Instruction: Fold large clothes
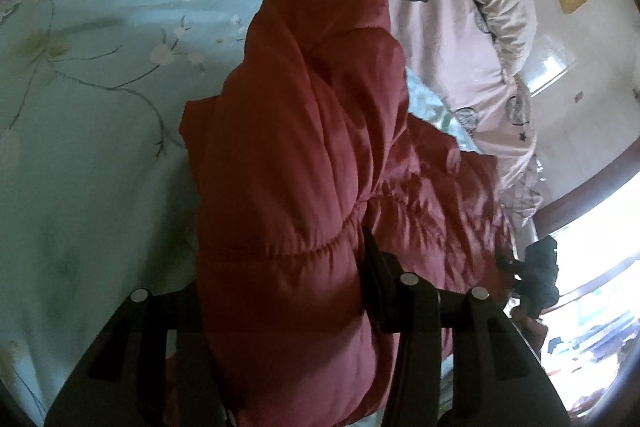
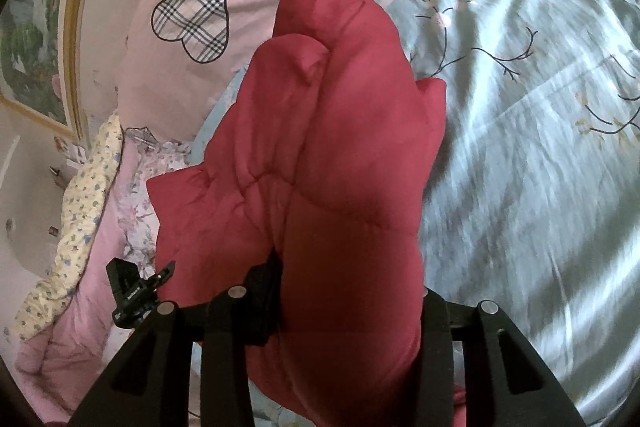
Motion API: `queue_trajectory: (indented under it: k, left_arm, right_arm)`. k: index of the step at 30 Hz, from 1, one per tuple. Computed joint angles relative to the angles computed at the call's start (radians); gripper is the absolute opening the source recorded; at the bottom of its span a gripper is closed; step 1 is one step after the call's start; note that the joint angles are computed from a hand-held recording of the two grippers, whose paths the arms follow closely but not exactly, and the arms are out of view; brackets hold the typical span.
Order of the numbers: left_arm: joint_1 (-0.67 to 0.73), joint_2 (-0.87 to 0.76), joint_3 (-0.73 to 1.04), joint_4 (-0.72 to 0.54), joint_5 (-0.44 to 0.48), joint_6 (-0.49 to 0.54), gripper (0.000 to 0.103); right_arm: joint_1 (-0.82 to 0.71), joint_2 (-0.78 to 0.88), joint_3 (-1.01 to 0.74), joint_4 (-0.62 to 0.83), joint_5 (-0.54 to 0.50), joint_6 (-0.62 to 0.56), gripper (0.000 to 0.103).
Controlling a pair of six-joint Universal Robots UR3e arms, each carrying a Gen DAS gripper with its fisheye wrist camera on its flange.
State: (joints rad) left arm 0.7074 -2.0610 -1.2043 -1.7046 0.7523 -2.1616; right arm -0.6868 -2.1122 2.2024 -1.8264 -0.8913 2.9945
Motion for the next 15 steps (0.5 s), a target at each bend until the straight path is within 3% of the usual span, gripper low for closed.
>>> queue_trajectory:
  k: [7, 15]
  left_arm:
    - [-0.039, 0.073, -0.201, 0.343, 0.041, -0.135, 0.054]
    - [-0.064, 0.111, -0.336, 0.628, 0.113, -0.236, 0.075]
  right_arm:
    - [0.014, 0.056, 0.062, -0.141, -0.041, 0.047, 0.050]
    - [0.046, 0.082, 0.088, -0.235, -0.084, 0.083, 0.060]
